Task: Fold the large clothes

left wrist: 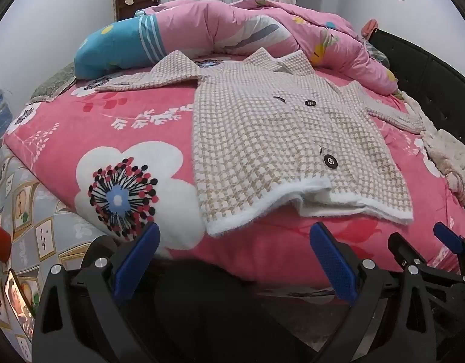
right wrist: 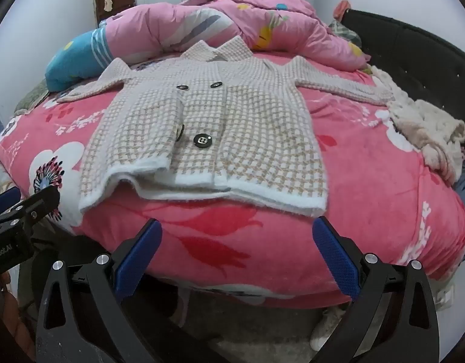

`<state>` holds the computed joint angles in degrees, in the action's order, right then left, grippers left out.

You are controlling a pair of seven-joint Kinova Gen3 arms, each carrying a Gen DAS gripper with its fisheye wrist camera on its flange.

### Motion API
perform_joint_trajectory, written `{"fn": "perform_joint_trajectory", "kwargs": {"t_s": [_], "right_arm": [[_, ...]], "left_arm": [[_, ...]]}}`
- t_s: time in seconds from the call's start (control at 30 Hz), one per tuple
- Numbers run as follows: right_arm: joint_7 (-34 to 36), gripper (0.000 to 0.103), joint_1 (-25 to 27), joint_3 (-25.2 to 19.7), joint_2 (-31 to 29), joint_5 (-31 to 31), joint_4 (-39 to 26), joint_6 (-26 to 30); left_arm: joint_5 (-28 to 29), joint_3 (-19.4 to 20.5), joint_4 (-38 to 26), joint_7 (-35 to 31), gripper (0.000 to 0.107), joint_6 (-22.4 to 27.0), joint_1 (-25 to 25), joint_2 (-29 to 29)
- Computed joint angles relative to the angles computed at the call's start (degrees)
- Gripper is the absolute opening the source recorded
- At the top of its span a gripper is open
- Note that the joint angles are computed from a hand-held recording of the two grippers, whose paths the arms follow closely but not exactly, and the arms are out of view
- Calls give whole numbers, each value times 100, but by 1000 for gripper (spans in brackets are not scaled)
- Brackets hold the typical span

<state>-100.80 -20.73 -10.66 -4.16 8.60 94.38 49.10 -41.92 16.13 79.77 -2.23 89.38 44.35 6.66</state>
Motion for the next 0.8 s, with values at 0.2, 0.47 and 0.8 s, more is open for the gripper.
{"fn": "perform_joint_trajectory", "kwargs": {"t_s": [0.2, 0.47, 0.8], "right_arm": [[-144, 96, -6, -32, 2, 96, -39, 77], [18, 96, -12, 11, -42, -42, -80, 91], [55, 96, -4, 5, 7, -34, -188, 212]], "left_arm": [[-29, 6, -42, 6, 98, 63, 30, 29], [32, -23, -57, -21, 98, 22, 20, 26], [20, -32, -130, -14, 98, 74, 68, 71]]}}
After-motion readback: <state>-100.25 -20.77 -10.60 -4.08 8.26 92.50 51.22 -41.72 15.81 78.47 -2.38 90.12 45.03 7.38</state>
